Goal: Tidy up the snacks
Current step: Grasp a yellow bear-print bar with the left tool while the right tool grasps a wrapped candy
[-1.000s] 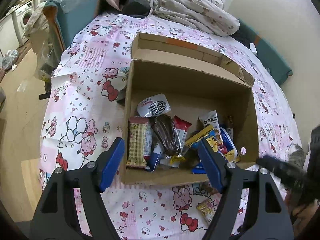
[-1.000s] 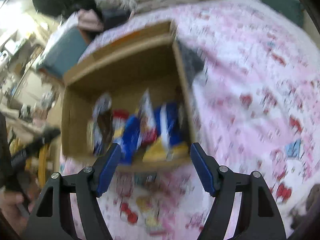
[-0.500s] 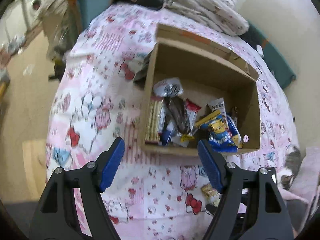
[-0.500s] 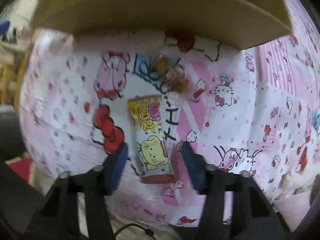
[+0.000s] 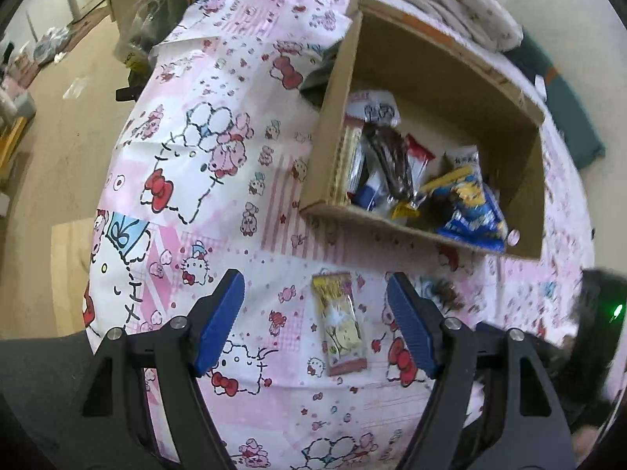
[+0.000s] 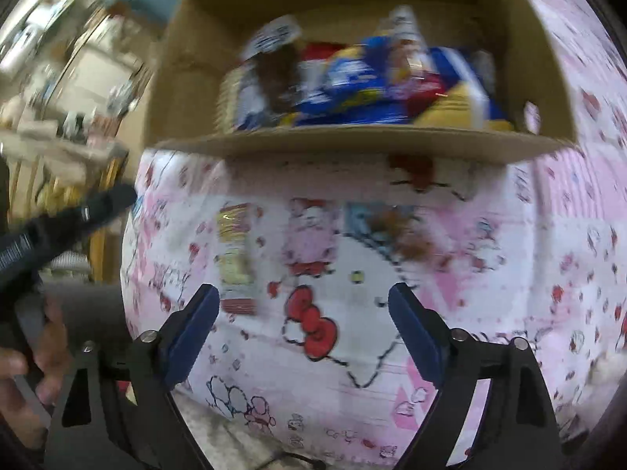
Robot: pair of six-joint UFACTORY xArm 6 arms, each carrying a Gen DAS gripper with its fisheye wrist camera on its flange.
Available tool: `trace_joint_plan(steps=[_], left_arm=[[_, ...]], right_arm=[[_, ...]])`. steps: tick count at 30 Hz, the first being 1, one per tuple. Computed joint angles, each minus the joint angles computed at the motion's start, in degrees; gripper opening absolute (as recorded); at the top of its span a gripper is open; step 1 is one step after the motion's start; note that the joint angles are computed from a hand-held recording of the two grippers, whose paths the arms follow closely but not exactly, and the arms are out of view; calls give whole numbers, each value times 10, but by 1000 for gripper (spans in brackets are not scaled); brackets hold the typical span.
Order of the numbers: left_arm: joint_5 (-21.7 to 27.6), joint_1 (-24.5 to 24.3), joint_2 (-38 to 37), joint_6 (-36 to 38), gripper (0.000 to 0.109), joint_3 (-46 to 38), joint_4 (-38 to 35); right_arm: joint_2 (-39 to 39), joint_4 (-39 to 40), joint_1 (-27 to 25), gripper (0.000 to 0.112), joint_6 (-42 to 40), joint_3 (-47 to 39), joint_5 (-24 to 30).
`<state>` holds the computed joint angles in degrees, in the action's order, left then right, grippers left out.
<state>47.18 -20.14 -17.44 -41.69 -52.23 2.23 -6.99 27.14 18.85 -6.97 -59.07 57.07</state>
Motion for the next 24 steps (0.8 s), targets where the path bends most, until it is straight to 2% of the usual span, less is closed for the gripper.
trace_joint_plan(steps=[4,8,12,16,19,24], left_arm=[[12,-13,25,1,72,-5,-10],[18,-36,67,30,72,-16,-40],[25,-53,101,31,72,-32,-28],[38,-63,123,29,72,-47,7],[46,-60,135,33,72,-51,-5],[52,-57,141,42,72,-56,-4]], right_arm=[[6,-109,-4,88,53,-8,-26],[16,-122,-17,88,56,-19,-30],[35,-144,-33,83,41,-33,-23],[59,-172,-16,82,36,-46,-28],[81,-165,-2,82,35,-56,-30],[93,-210,26,80,39,-47,-68]])
